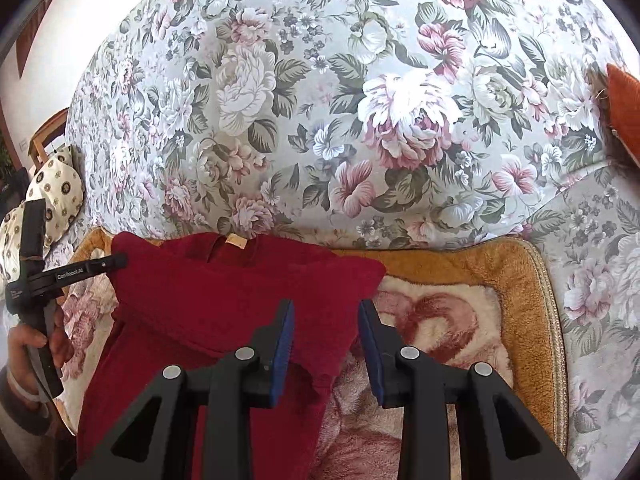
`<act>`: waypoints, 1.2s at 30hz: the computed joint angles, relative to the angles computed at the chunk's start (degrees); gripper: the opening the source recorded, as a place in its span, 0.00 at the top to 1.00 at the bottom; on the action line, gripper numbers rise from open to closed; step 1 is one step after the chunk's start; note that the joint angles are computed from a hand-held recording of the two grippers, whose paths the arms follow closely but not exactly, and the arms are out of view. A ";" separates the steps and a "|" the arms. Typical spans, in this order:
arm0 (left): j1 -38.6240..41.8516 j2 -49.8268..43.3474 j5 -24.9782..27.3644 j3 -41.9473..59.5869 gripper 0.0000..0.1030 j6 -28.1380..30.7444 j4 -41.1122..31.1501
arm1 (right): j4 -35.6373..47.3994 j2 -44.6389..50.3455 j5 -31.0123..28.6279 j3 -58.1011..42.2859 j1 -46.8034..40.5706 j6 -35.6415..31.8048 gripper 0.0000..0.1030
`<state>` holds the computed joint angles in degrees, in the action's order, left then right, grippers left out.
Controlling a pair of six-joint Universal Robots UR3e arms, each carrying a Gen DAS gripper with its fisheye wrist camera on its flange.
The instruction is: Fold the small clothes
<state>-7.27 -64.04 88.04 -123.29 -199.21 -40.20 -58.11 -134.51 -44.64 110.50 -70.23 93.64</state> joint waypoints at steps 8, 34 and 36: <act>8.81 0.40 -0.95 -8.42 0.87 3.08 -0.90 | -45.26 7.93 -11.16 15.20 32.31 31.08 0.70; 2.01 -9.54 6.91 -13.05 0.47 0.36 11.73 | -88.04 36.14 -29.25 16.31 53.57 57.01 0.70; 1.25 -9.27 7.82 -12.98 0.47 0.19 11.53 | -85.62 33.88 -29.32 16.21 53.37 56.69 0.70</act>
